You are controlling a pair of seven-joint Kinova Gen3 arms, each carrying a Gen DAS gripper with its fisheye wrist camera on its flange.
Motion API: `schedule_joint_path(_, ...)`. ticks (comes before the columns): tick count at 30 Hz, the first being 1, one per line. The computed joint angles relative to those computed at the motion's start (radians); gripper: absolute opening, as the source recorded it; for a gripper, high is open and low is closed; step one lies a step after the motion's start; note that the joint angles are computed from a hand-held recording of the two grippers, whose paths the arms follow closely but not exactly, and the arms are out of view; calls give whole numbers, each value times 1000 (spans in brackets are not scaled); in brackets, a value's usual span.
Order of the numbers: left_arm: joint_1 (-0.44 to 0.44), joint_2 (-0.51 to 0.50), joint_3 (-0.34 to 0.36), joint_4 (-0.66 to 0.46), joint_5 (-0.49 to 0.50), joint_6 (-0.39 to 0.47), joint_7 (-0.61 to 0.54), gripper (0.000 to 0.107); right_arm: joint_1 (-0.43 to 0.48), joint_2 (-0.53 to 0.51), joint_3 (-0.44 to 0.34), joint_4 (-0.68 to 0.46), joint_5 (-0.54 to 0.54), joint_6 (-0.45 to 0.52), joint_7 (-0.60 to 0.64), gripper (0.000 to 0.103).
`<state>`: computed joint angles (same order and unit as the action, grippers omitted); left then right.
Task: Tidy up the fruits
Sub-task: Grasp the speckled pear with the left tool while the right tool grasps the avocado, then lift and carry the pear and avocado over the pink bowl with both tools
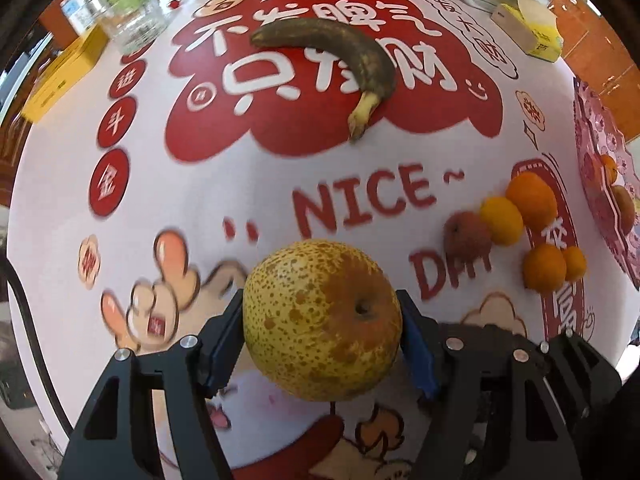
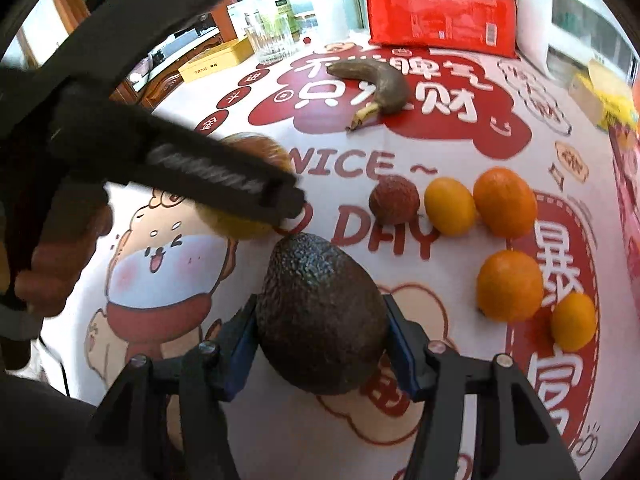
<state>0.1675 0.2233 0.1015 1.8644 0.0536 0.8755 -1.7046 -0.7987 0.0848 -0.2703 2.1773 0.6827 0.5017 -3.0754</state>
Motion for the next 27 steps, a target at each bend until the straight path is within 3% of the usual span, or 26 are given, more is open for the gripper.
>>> schedule_joint_path(5, -30, -110, -14, 94, 41, 32, 0, 69, 18, -41, -15, 35, -77, -27, -2, 58)
schedule_joint_path(13, -38, -287, -19, 194, 58, 93, 18, 69, 36, -157, -122, 96, -40, 35, -177, 58)
schedule_joint_path(20, 2, -348, 20, 174, 48, 148, 66, 69, 107, -302, -255, 162, -23, 77, -300, 57)
schedule_joint_path(27, 66, -399, 54, 140, 117, 138, 67, 69, 139, -490, -272, 215, -161, 120, -224, 57)
